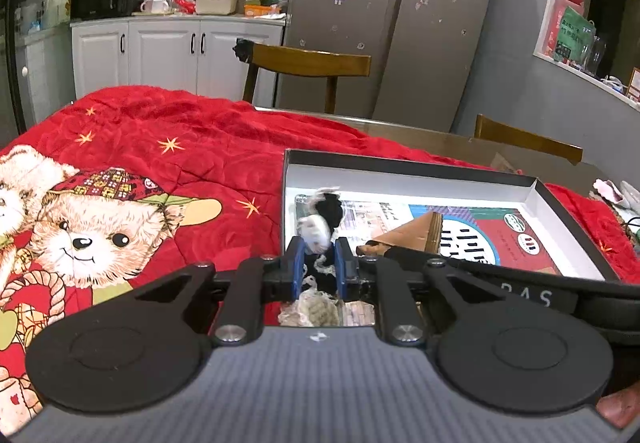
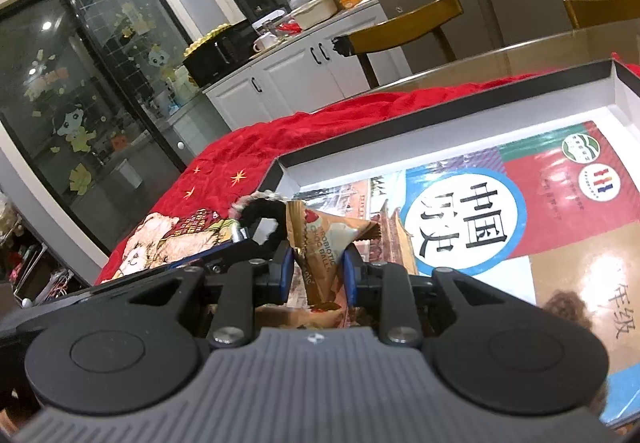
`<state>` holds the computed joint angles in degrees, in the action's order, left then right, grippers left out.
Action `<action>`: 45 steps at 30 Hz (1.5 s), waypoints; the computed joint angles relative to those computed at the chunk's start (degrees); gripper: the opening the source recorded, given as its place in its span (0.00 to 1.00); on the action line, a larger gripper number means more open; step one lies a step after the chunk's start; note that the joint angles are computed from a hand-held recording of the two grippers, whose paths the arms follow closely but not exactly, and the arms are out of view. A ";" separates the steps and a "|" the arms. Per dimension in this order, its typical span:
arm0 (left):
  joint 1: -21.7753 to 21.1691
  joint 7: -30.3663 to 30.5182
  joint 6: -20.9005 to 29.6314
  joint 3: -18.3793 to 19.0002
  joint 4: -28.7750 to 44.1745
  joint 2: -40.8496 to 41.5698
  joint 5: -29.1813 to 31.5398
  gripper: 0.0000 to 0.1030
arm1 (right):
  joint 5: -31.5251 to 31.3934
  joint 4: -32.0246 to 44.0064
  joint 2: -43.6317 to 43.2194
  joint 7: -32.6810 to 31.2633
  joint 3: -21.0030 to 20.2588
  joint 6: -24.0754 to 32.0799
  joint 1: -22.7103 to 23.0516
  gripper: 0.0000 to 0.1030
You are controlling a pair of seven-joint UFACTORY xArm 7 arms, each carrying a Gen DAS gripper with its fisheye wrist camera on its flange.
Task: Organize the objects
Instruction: 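Lower both held items into the box and open both tools, then move left tool to the red candy bar while right tool reaches the brown crochet ball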
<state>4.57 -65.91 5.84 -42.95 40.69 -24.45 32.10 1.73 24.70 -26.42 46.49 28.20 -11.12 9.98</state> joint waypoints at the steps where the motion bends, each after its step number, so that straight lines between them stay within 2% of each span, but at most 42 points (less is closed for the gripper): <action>1: -1.36 0.72 0.13 1.37 0.04 0.57 -0.72 0.21 | -0.09 0.00 0.20 -0.05 -0.83 -0.12 0.87 0.31; 3: -4.37 2.18 -0.74 4.74 -0.38 1.45 -2.28 0.26 | -0.51 -0.37 0.84 -0.66 -3.81 -1.32 3.69 0.32; 7: -9.07 4.75 -2.59 10.02 -1.27 1.86 -6.28 0.29 | -0.37 -0.94 0.68 -1.72 -7.81 -2.97 7.70 0.45; 8: -9.02 4.74 -2.54 10.08 -1.42 1.30 -6.94 0.36 | -0.07 -1.06 0.16 -1.90 -7.81 -3.16 7.73 0.48; 9: -7.71 4.03 -2.07 8.96 -1.45 0.17 -7.07 0.44 | 0.02 -1.17 -0.43 -2.18 -8.28 -3.39 8.07 0.56; 10: -6.71 3.53 -2.05 8.08 -1.61 -0.92 -7.12 0.48 | 0.05 -1.38 -1.37 -2.44 -9.00 -3.48 8.71 0.61; 11: -6.22 3.60 -2.83 7.98 -1.97 -1.97 -7.22 0.53 | 0.10 -1.50 -2.31 -2.69 -9.43 -3.53 9.08 0.62; 12: -6.64 4.62 -2.87 8.50 -2.07 -2.63 -7.57 0.58 | 0.25 -1.69 -3.58 -2.89 -9.36 -3.50 9.00 0.63; 14: -8.20 7.59 -0.27 9.52 -1.08 -3.61 -8.00 0.60 | 0.55 -1.89 -6.66 -3.19 -8.80 -2.55 8.35 0.66; 17: -7.93 8.20 -0.39 9.04 -1.31 -6.72 -8.68 0.64 | 0.60 -1.89 -12.30 -3.24 -7.54 0.39 6.48 0.68; 20: -12.39 11.04 -0.71 12.13 -1.62 -8.37 -11.54 0.67 | -0.34 -1.78 -19.88 -2.99 -5.71 4.89 4.00 0.72; 22: -14.49 13.33 -1.10 13.15 -1.92 -10.14 -12.66 0.67 | -1.47 -1.69 -25.14 -2.64 -4.46 7.60 2.41 0.80; 26: -14.57 14.99 2.04 10.32 -1.32 -14.73 -14.08 0.71 | -2.69 -2.27 -34.60 -0.37 -3.62 12.44 0.98 0.85; 30: -18.01 17.52 4.38 10.31 -0.72 -17.56 -15.33 0.72 | -3.82 -3.14 -41.84 2.50 -2.56 17.21 -0.51 0.91; 34: -17.87 16.20 5.06 7.49 -0.95 -21.50 -16.76 0.75 | -5.15 -4.85 -47.72 4.42 -2.20 22.78 0.46 0.91; 38: -19.60 14.35 6.57 5.30 -1.28 -23.11 -18.68 0.76 | -5.37 -8.44 -52.95 6.92 -2.36 26.05 3.36 0.91; 41: -20.14 11.39 8.73 2.23 -1.68 -23.18 -19.79 0.78 | -5.36 -13.04 -56.72 9.20 -2.18 25.98 6.25 0.91; 45: -16.17 4.27 8.88 -5.99 -2.37 -22.21 -18.90 0.79 | -5.45 -18.23 -57.60 10.83 -4.07 24.58 10.81 0.92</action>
